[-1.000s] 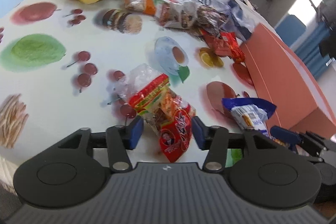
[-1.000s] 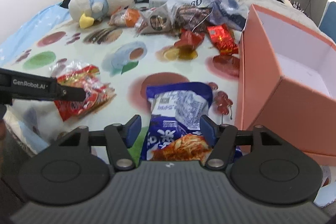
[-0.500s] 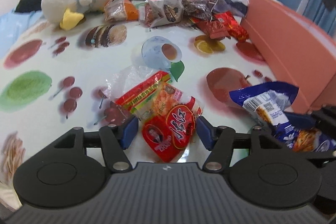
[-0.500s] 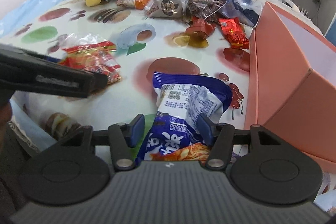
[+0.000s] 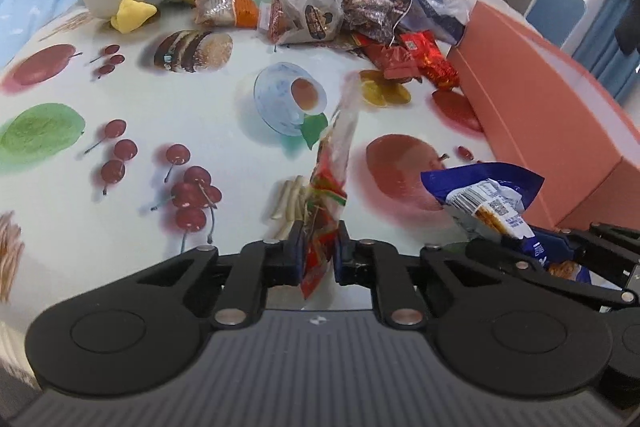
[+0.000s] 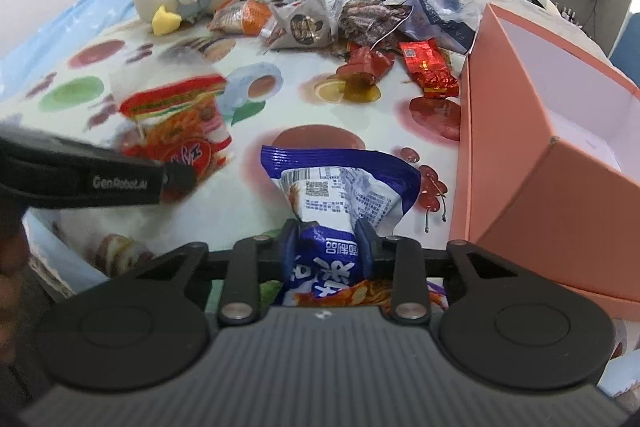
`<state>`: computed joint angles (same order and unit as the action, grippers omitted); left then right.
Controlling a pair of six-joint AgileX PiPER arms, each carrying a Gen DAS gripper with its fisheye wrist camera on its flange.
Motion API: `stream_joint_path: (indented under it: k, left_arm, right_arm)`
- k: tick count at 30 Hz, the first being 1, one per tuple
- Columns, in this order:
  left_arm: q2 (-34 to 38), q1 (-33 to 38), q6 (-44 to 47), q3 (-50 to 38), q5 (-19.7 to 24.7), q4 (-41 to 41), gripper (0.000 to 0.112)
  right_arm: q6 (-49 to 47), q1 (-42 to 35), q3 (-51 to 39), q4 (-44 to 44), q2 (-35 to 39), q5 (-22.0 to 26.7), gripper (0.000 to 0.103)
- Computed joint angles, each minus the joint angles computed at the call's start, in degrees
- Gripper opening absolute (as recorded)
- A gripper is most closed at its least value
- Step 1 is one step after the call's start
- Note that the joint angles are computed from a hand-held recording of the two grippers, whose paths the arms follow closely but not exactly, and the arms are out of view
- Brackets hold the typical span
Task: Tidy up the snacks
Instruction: 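Lift both held packets and carry them over the pink box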
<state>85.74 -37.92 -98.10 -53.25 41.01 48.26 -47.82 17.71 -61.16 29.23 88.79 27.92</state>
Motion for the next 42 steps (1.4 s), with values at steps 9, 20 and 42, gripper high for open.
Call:
stream_joint_path:
  k: [9,20,42]
  left_arm:
    - [-1.71,-6.37,-2.91,-5.25,10.99,0.88,0.011]
    - [-5.16,-13.42,2.06,-16.11,25.69,0.01,0.011]
    - [11.86,-13.44,19.23,-46.12,19.54,-4.57,0.011]
  right_arm:
    - [-0.44,-3.69,-2.13,5.33,-1.9,6.15,0.034]
    - [-0.5,-9.24,-6.17,10.92,-7.29,14.46,0.034]
    - [-3.46,-26.06,-16.27,16.6,-7.43,21.99,0.034]
